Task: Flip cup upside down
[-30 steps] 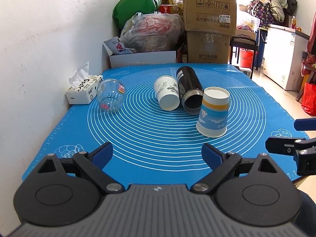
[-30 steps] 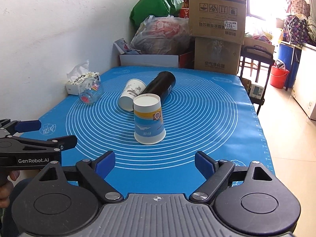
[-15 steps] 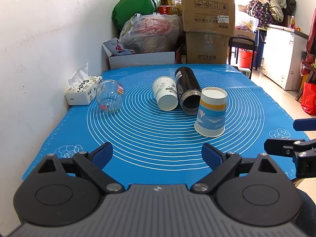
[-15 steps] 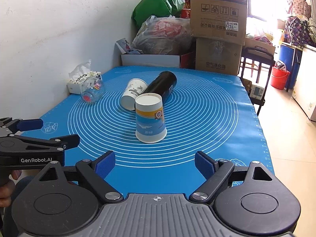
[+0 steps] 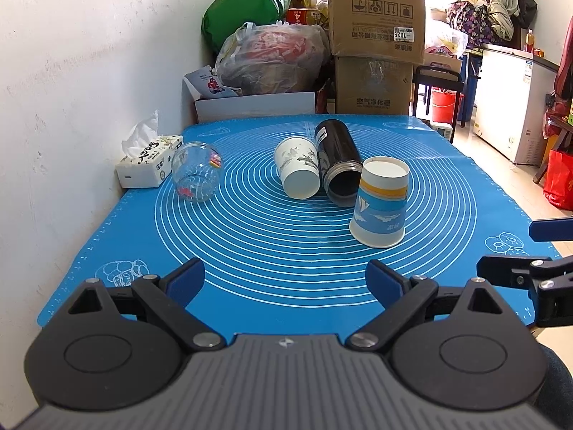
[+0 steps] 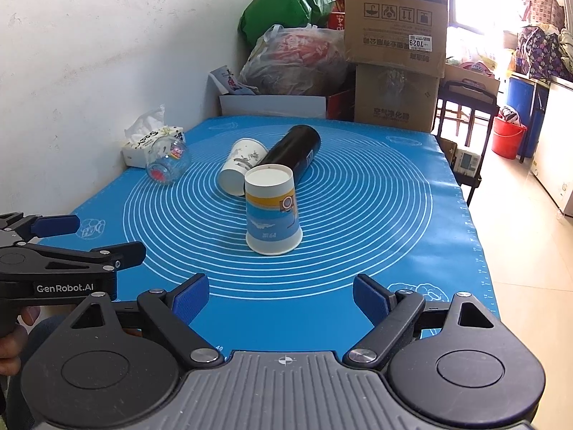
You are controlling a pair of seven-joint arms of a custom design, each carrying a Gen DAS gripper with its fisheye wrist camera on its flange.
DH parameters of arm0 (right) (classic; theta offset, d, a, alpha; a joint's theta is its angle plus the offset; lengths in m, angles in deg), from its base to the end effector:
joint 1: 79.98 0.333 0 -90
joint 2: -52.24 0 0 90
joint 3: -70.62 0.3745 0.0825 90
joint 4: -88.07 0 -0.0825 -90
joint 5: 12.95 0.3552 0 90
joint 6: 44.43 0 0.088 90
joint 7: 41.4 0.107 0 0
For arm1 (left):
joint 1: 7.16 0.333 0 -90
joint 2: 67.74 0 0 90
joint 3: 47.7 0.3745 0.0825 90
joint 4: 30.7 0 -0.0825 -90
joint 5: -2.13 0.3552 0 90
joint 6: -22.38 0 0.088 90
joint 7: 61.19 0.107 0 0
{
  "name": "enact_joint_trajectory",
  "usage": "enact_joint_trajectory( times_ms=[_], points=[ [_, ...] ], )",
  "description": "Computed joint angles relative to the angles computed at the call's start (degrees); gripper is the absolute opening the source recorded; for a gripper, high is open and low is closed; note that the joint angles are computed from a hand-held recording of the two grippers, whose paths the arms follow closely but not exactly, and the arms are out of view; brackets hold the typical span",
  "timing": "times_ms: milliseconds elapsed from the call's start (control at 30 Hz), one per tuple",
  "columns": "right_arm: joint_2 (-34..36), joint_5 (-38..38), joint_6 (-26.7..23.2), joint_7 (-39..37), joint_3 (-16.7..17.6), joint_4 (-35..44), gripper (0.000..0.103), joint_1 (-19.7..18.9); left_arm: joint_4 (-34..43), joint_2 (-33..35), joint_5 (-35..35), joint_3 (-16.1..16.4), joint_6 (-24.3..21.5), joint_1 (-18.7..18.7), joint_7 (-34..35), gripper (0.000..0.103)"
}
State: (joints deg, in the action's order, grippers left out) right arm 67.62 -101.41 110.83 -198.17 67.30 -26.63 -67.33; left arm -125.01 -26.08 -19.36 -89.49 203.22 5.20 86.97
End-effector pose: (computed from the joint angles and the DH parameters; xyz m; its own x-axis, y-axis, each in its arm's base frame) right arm 0.5927 0.1356 0.4208 -0.4195 -0.9058 -0.0588 -0.5132 0.2901 -0.8078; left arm 0.7196 -0.1956 0.4211 -0.6716 -0.7372 -0.0742 -0.3606 0.4127 -0.8364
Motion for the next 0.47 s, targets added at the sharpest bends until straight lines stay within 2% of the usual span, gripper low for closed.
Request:
enact_joint_trajectory(
  times_ms=[467],
  points=[
    [0.07,-0.77,1.84,0.64,-0.08,-0.09,0.089,-0.58,0.2,-0.07,0.31,0.6,-0.28,-0.37,-0.46,0.096]
  ],
)
